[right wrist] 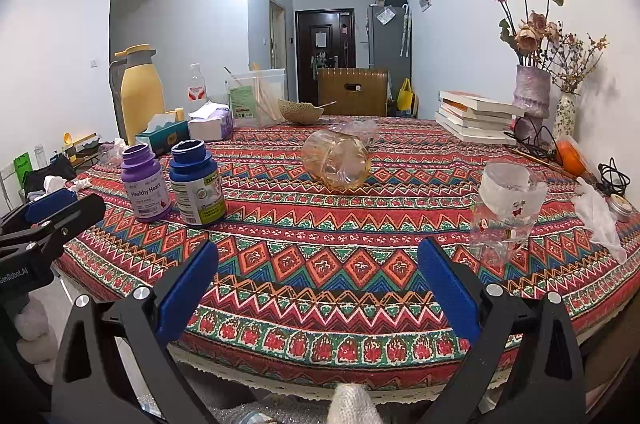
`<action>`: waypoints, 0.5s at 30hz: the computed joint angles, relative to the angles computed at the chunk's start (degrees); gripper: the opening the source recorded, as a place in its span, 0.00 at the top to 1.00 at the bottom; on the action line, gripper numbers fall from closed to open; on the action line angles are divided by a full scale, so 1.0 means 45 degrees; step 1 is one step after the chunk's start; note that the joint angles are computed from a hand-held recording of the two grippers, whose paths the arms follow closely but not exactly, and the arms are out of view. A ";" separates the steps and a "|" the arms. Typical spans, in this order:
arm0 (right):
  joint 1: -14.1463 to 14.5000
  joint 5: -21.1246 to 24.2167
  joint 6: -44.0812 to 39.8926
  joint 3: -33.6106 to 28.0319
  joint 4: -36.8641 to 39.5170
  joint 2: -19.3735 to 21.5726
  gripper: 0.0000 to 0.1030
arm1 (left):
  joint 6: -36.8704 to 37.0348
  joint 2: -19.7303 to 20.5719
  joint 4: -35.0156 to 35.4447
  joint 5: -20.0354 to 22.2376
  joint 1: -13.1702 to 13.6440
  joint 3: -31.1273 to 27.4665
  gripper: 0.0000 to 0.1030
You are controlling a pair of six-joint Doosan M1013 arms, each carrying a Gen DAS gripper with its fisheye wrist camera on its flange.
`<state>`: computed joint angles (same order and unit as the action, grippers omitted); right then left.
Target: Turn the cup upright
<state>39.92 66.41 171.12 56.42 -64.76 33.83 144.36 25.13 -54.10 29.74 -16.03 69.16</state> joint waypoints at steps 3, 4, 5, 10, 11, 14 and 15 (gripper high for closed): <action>0.0001 0.0001 0.0000 0.0001 0.0005 -0.0001 0.07 | 0.0003 -0.0006 0.0003 -0.0008 0.0001 0.0012 0.07; 0.0002 0.0007 0.0007 -0.0001 -0.0008 -0.0001 0.07 | 0.0030 -0.0004 -0.0030 0.0000 0.0004 0.0010 0.07; 0.0002 0.0009 0.0006 0.0001 -0.0009 0.0000 0.07 | 0.0044 0.0000 -0.0044 0.0003 0.0008 0.0005 0.07; -0.0001 0.0005 -0.0009 0.0006 0.0005 -0.0005 0.07 | 0.0046 -0.0008 -0.0053 0.0012 0.0009 0.0001 0.07; 0.0002 0.0010 -0.0002 0.0003 -0.0007 -0.0002 0.07 | 0.0048 -0.0020 -0.0049 -0.0001 0.0003 0.0015 0.07; 0.0003 0.0008 0.0005 0.0005 -0.0008 -0.0003 0.07 | 0.0056 -0.0018 -0.0068 0.0000 0.0006 0.0009 0.07; 0.0003 0.0008 0.0005 0.0005 -0.0008 -0.0003 0.07 | 0.0070 -0.0023 -0.0077 -0.0011 0.0005 0.0023 0.07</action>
<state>39.94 66.44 171.14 56.44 -64.80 33.82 144.68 25.02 -54.45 29.69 -16.00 69.26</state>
